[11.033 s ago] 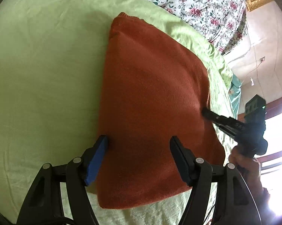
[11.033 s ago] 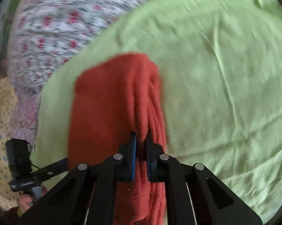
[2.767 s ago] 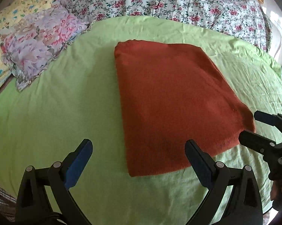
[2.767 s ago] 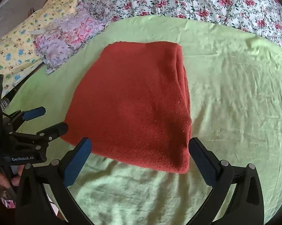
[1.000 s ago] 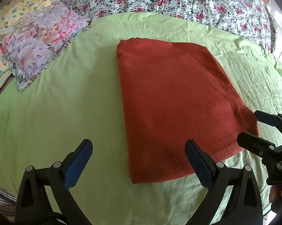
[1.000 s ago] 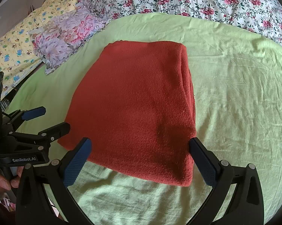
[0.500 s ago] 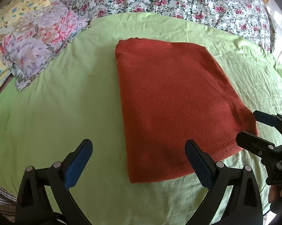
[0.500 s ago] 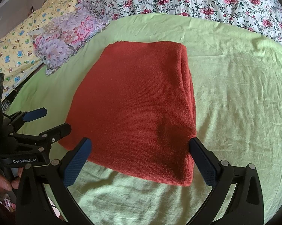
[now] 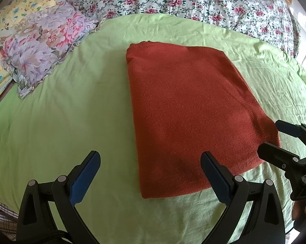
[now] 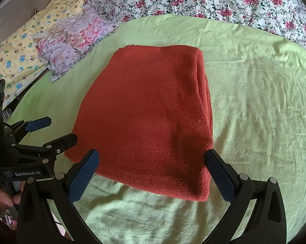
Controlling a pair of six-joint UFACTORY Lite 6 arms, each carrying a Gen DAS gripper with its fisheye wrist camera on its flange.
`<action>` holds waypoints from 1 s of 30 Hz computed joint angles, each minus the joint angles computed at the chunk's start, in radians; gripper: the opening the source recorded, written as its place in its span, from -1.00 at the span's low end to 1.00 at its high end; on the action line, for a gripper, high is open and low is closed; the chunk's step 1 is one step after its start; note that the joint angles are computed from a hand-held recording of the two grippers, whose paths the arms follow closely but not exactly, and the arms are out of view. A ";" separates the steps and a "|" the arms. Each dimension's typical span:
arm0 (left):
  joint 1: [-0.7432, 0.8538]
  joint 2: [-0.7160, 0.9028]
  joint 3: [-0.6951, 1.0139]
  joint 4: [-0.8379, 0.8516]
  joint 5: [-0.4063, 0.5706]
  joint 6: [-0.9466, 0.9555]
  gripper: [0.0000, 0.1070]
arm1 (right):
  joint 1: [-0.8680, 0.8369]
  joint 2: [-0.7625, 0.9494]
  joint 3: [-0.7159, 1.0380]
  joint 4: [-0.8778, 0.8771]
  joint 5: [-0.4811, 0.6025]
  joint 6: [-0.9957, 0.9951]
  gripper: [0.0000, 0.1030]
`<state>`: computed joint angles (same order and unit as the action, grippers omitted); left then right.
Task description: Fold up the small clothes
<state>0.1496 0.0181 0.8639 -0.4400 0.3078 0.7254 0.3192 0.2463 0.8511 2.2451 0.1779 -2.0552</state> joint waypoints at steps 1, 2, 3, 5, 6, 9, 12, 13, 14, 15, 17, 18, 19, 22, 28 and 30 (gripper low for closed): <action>0.000 -0.001 -0.001 -0.001 0.001 0.001 0.85 | 0.001 0.001 0.001 0.000 0.000 0.000 1.00; 0.001 -0.004 -0.002 0.000 0.002 0.002 0.85 | 0.002 0.002 0.003 0.009 0.000 -0.007 1.00; 0.001 -0.005 -0.002 0.000 0.003 0.003 0.85 | 0.019 -0.007 -0.002 0.060 -0.012 -0.039 1.00; -0.001 0.000 0.003 0.000 0.003 0.003 0.85 | 0.028 -0.013 -0.006 0.106 -0.018 -0.071 1.00; -0.001 0.000 0.003 0.005 0.002 -0.003 0.85 | 0.032 -0.012 -0.002 0.108 -0.021 -0.069 1.00; -0.001 0.001 0.004 0.003 0.003 0.002 0.85 | 0.042 -0.028 -0.020 0.197 -0.025 -0.142 1.00; -0.001 0.001 0.004 0.003 0.003 0.000 0.85 | 0.033 -0.021 -0.013 0.160 -0.020 -0.113 1.00; -0.001 0.002 0.005 0.005 0.003 -0.002 0.85 | 0.036 -0.021 -0.010 0.162 -0.023 -0.111 1.00; -0.001 0.003 0.007 0.008 0.003 -0.005 0.85 | 0.026 -0.022 -0.015 0.143 -0.016 -0.099 1.00; -0.002 0.005 0.009 0.009 0.004 -0.006 0.85 | 0.028 -0.023 -0.013 0.144 -0.018 -0.098 1.00; -0.002 0.003 0.007 0.011 0.002 -0.008 0.85 | 0.029 -0.023 -0.014 0.151 -0.019 -0.103 1.00; -0.002 0.003 0.007 0.011 0.002 -0.008 0.85 | 0.029 -0.023 -0.014 0.152 -0.018 -0.104 1.00; -0.003 0.006 0.009 0.008 0.002 -0.004 0.85 | 0.032 -0.023 -0.013 0.162 -0.019 -0.109 1.00; -0.002 0.013 0.015 0.002 0.005 0.003 0.85 | 0.034 -0.023 -0.011 0.153 -0.024 -0.098 1.00; -0.002 0.020 0.022 0.008 0.007 -0.001 0.85 | 0.037 -0.021 -0.010 0.173 -0.025 -0.113 1.00; -0.002 0.019 0.021 0.009 0.006 -0.002 0.85 | 0.037 -0.025 -0.014 0.185 -0.024 -0.123 1.00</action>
